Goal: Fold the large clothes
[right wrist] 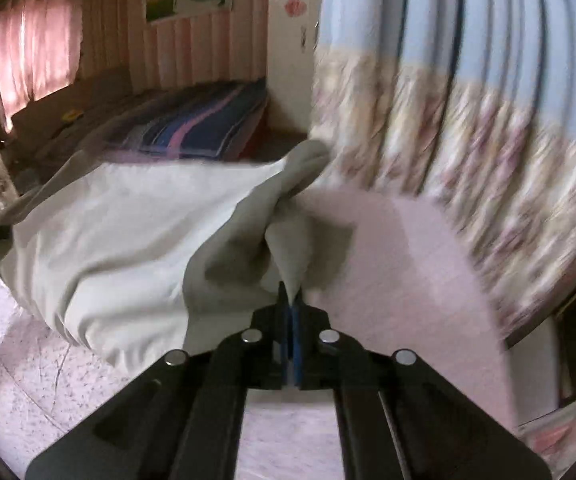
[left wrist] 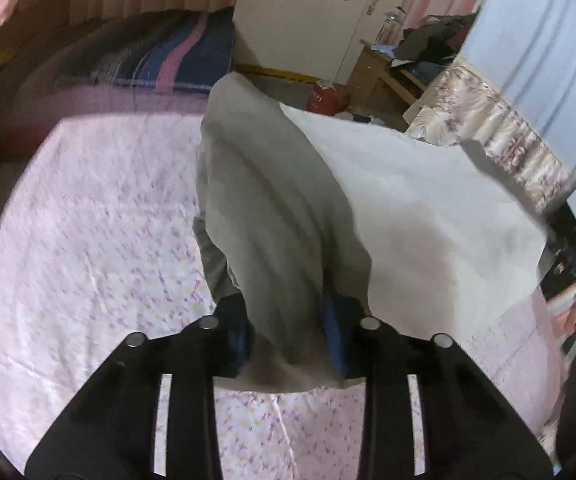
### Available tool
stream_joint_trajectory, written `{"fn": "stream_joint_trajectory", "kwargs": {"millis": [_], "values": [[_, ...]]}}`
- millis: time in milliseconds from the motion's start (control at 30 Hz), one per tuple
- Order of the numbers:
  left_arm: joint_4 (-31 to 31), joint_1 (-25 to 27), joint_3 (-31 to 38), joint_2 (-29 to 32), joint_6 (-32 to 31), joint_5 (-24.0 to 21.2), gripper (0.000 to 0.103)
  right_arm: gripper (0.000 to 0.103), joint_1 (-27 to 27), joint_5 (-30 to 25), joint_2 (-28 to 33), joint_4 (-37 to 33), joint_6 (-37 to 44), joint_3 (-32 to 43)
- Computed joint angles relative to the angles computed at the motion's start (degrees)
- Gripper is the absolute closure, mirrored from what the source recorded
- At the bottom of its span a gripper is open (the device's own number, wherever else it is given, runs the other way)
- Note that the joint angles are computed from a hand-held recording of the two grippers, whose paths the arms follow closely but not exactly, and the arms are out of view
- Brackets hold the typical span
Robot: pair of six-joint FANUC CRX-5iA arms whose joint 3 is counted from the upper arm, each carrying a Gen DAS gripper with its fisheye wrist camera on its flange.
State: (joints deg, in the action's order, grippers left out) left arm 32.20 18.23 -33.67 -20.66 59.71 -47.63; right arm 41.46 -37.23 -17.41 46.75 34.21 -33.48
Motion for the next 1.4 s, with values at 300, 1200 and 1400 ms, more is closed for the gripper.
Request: {"fn": "stream_joint_trajectory", "kwargs": {"millis": [300,1200,1400], "values": [[-4.8,-1.1,-1.2,5.8,-0.8,0.4,0.068,0.102,1.8,-11.3,5.1,1.8,-0.1,-3.6],[-39.6,-19.3,10.8,8.9,42.1,3.6,0.003,0.05,-0.9,5.8,9.0,0.1,1.2,-1.7],[-40.9,-19.8,13.4,12.4,42.4,2.8,0.003,0.05,-3.1,4.9,11.9,-12.3,13.2,3.1]]}}
